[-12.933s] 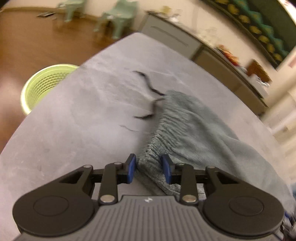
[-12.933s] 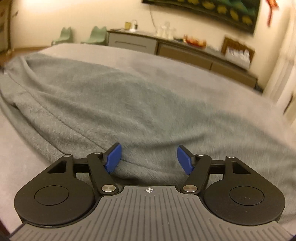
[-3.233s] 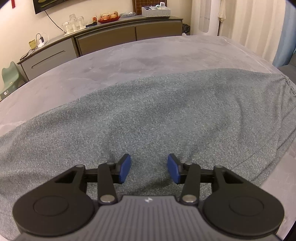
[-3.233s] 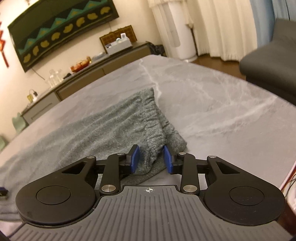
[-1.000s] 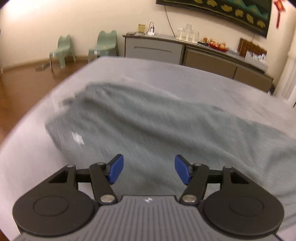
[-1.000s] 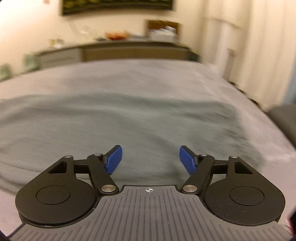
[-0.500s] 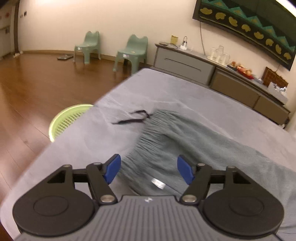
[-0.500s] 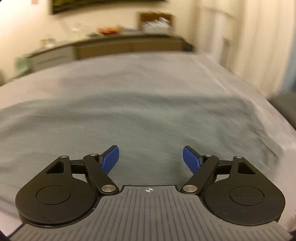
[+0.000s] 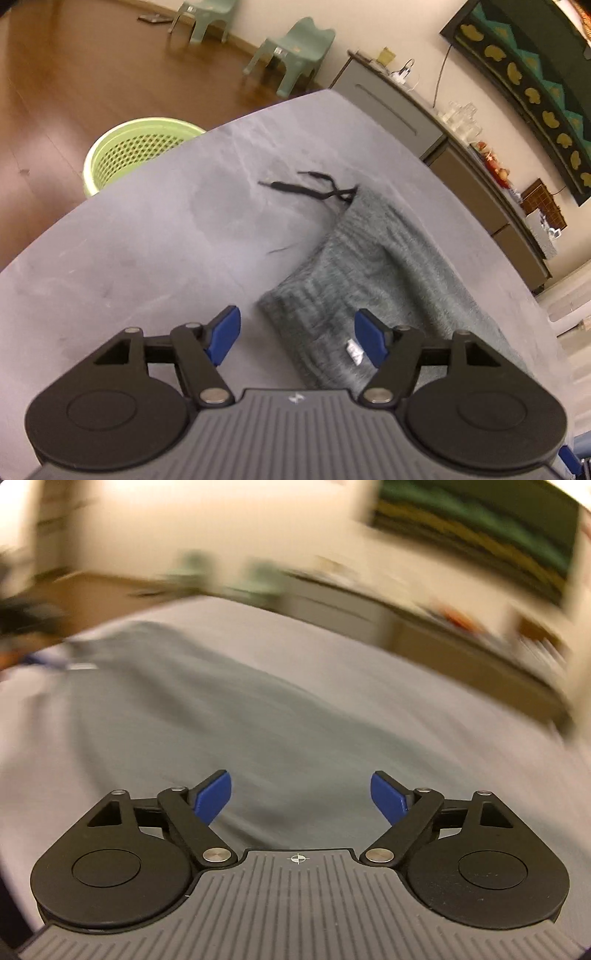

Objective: Fold clothes
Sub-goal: 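Grasp the waistband with the left gripper while the right gripper grasps the leg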

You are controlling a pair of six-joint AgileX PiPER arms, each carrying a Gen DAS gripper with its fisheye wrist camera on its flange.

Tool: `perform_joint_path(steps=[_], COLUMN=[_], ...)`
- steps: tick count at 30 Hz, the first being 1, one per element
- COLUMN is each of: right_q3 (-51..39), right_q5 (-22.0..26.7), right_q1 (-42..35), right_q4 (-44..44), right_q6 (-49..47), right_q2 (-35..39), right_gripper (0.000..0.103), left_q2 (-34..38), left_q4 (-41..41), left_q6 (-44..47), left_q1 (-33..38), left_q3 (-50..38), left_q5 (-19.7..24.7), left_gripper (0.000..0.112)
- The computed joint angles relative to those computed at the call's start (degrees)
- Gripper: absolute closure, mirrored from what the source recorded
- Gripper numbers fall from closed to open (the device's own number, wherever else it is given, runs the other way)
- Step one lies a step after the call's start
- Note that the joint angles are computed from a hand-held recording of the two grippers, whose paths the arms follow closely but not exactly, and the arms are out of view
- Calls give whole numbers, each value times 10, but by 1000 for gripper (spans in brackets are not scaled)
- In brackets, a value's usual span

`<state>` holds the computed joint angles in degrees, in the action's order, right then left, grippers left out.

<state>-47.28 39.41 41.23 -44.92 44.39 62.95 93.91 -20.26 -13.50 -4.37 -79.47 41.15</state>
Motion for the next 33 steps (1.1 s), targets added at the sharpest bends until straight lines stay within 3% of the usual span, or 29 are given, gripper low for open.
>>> perform_joint_path(steps=[4,6,10,14,15,16,17,18,24,27,29,32,33], right_q3=[-119,-183,-315,-452,-480,-488,-500,-508,-435,-391,-375,-340,-323], right_q5=[-19,-24,-26,-3,3,4,22,34,2,-29,-39,-67,-75], right_q1=[109,140,174,166,166,168,174,177,174,174,172,151,140], right_q4=[-41,-56,-105,-3,6,-7,-28,-45,-105,-72,-38,64,82], right_q6=[-7,-29,-58,-142,-145,-133,-118,-101,46,29,-4,-81,-82], right_q2=[149,221,377,489,512,520,529,535,467,429,416,378,354], right_gripper=[14,14,16,27,33,51,71,99,100,100,100,88,67], left_q2=[14,7,14,32,32,34,35,36,57,80,96,120,123], left_q4=[-110,-205,-328,-391,-406,-419,-427,-434,-499,-543,-522,-489,-476], left_q6=[67,143,262,329,343,355,361,366,402,437,427,404,394], left_q1=[17,46,95,123,129,135,139,144,141,122,108,104,104], left_q3=[12,32,51,58,62,64,66,68,62,48,29,7,4], left_q5=[-17,-17,17,37,39,41,43,45,59,68,58,61,61], left_gripper=[43,42,42,42,40,39,38,36,26,19,19,51,68])
